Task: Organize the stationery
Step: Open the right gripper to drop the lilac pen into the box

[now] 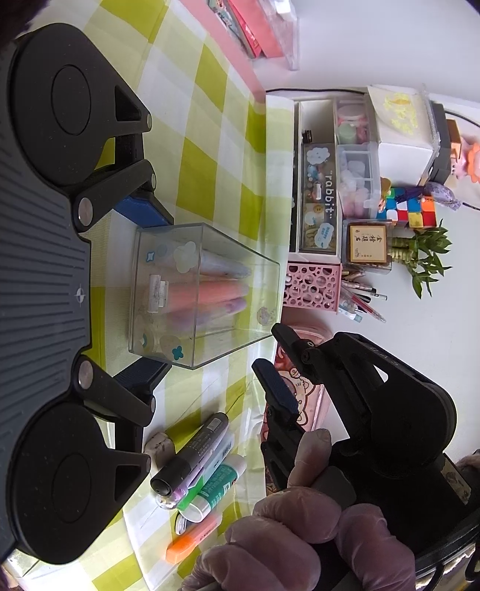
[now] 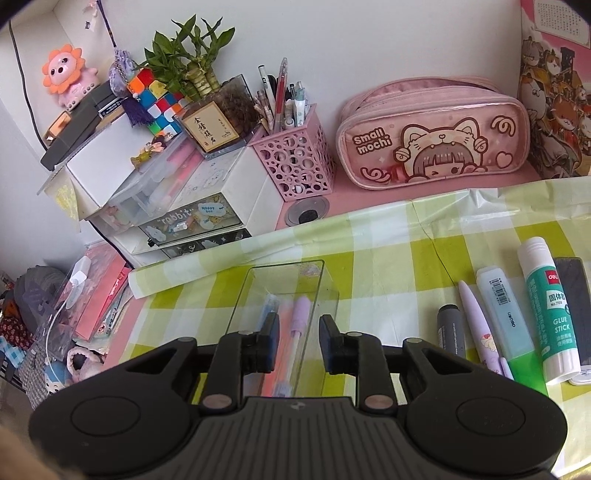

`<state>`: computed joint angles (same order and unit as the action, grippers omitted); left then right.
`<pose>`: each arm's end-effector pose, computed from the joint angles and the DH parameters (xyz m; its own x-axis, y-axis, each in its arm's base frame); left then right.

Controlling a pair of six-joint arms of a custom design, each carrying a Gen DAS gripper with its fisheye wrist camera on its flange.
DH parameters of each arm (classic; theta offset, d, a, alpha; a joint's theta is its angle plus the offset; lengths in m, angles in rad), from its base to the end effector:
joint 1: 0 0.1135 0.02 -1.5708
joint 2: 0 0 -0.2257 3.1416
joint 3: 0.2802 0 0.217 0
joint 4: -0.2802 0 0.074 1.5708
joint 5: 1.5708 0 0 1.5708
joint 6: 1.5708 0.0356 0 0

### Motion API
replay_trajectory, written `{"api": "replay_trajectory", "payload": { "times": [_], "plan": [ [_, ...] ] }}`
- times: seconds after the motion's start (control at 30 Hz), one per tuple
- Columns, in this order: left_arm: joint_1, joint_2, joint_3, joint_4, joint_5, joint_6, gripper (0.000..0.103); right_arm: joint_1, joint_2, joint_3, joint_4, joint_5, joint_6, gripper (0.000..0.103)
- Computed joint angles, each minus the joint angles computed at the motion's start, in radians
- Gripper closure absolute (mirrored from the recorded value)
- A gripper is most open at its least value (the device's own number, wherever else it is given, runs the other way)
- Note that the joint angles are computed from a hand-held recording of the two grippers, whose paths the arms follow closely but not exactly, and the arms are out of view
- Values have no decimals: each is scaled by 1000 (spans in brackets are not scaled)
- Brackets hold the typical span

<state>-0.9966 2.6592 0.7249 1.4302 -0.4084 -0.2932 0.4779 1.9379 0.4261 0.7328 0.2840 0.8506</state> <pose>0.1723 -0.2403 -0.0496 -0.4193 0.1598 -0.8937 0.4811 0.8739 -0.0694 0.2267 0.1062 0.0435 -0.6102 0.4966 -0.6173 0.2945 0.8655 0.4051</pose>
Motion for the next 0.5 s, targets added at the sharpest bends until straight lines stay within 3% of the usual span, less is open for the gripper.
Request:
{"api": "replay_trajectory", "payload": {
  "times": [0.27, 0.5],
  "plan": [
    [1, 0, -2, 2, 1, 0, 30, 36, -78, -58, -22, 51, -3, 58],
    [3, -1, -4, 2, 5, -2, 30, 108, -166, -97, -97, 202, -14, 46]
  ]
}}
